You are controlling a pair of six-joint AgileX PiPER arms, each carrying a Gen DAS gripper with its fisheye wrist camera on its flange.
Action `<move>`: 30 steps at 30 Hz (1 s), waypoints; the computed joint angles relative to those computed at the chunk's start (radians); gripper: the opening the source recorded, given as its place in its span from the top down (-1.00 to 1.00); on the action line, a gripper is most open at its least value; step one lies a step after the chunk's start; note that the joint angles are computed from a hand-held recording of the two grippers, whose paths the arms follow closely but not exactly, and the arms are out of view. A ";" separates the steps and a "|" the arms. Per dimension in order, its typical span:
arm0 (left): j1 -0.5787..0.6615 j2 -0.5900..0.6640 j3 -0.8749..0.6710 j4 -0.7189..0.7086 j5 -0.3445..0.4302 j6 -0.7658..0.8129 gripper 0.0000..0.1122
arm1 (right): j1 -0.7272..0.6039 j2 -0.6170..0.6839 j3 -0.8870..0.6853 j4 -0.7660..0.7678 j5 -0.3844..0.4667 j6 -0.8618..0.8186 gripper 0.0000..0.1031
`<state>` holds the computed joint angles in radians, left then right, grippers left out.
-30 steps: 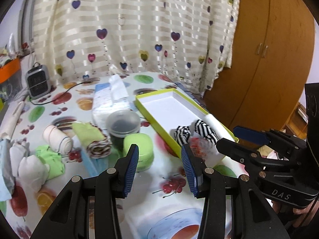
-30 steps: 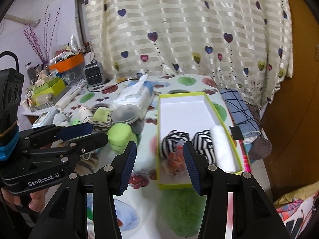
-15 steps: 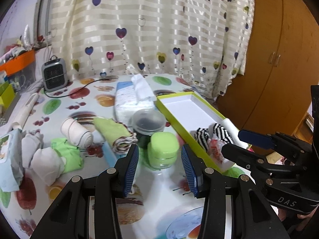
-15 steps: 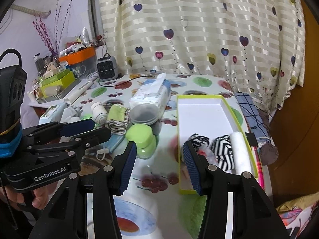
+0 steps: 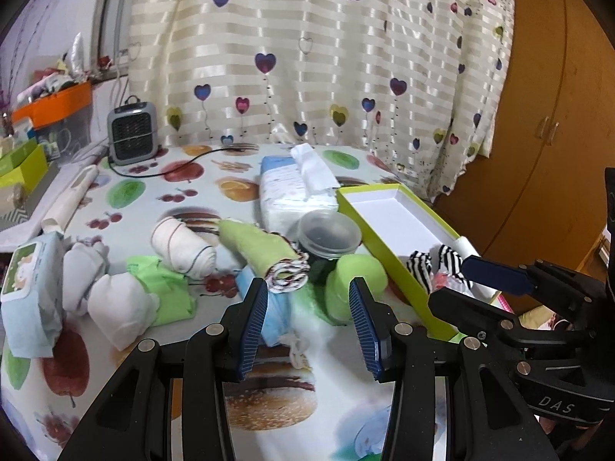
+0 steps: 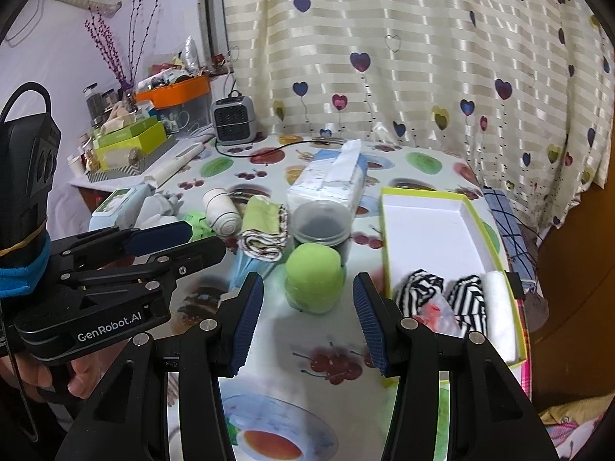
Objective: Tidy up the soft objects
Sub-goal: 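Withdraw both open tools from the tray back over the table items, then grasp the white sock bundle with the left tool while the right tool grasps the green towel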
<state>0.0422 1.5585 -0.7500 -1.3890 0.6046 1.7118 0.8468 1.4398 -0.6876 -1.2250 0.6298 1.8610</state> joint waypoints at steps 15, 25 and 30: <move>0.049 0.061 -0.029 0.007 -0.025 -0.002 0.23 | -0.030 0.081 -0.078 0.014 -0.076 -0.077 0.03; 0.096 0.146 -0.074 0.022 -0.063 -0.017 0.23 | -0.054 0.133 -0.121 0.018 -0.126 -0.116 0.03; 0.143 0.210 -0.118 0.031 -0.083 -0.032 0.21 | -0.072 0.164 -0.140 0.019 -0.162 -0.131 0.03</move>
